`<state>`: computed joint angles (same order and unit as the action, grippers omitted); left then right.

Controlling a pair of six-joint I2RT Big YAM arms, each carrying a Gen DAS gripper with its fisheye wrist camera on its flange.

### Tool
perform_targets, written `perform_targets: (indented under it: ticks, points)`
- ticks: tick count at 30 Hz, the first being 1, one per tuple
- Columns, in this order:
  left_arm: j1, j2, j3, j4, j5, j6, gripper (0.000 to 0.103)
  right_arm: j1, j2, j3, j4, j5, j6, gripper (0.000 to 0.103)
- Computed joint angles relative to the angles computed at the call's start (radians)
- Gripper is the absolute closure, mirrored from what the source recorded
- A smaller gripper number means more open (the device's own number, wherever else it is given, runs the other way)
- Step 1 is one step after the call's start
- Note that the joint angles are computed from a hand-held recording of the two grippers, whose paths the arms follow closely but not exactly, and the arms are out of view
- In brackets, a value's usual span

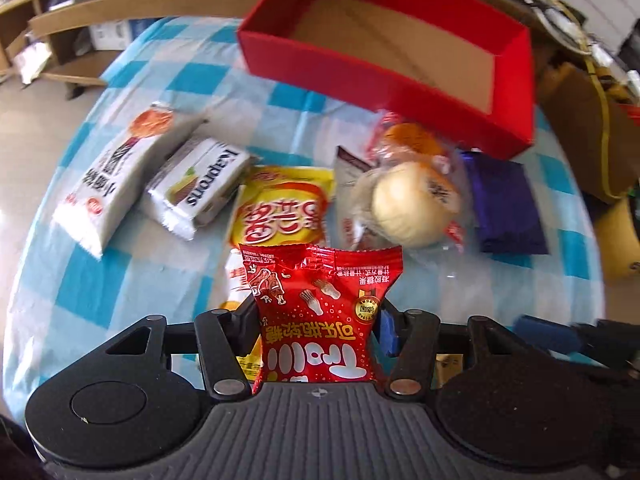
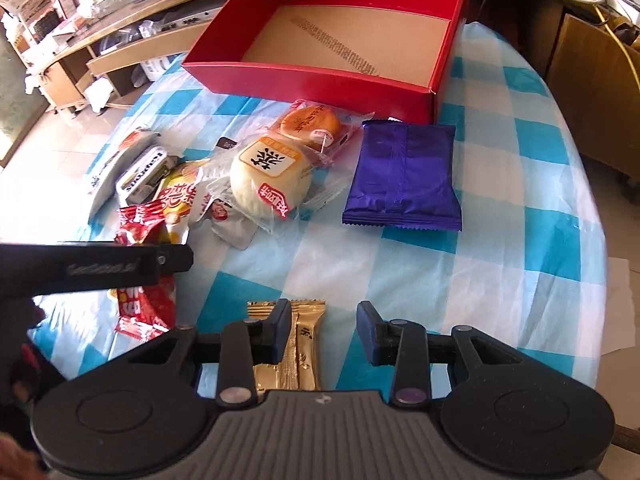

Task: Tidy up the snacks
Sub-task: 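Grasp the red Trolli gummy bag with the left gripper while the right holds the pastry, then carry both snacks over the red box and lower them inside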

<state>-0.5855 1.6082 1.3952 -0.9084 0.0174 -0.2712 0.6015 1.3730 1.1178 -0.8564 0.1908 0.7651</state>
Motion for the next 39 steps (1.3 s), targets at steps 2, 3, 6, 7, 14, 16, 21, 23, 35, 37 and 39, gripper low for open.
perform_targets:
  ticks: [2,3,6,7,14,16,21,23,35,37,39]
  points:
    - [0.01,-0.009,-0.007,0.018,0.025,0.028,0.041,0.008,0.019,0.026,-0.032,0.025,0.008,0.054]
    - [0.016,-0.011,-0.006,0.024,0.033,0.042,0.041,0.009,0.025,0.038,-0.048,0.029,0.012,0.055]
    - [0.036,-0.001,0.014,0.023,0.052,0.058,0.04,0.01,0.036,0.083,-0.09,0.048,0.006,0.057]
    - [0.042,0.004,0.022,0.026,0.059,0.06,0.04,0.01,0.039,0.101,-0.095,0.059,-0.007,0.057]
    - [0.057,0.037,0.078,0.03,0.087,0.089,0.04,-0.028,0.029,0.114,-0.047,0.029,-0.024,0.06]
    - [0.064,0.041,0.087,0.035,0.109,0.087,0.04,-0.027,0.009,0.088,-0.045,-0.014,-0.027,0.06]
    - [0.072,0.047,0.078,0.04,0.15,0.079,0.04,0.006,0.053,0.075,-0.099,-0.1,-0.033,0.054]
    - [0.071,0.05,0.073,0.035,0.156,0.085,0.04,0.016,0.089,0.092,-0.124,-0.09,-0.034,0.049]
    - [0.085,0.035,0.061,0.036,0.194,0.085,0.041,0.02,0.136,0.126,-0.139,-0.111,-0.011,0.03]
    - [0.078,0.04,0.063,0.031,0.178,0.1,0.04,0.037,0.14,0.131,-0.141,-0.073,-0.027,0.029]
    - [0.077,0.054,0.069,0.009,0.171,0.103,0.039,0.042,0.141,0.131,-0.144,-0.055,-0.025,0.034]
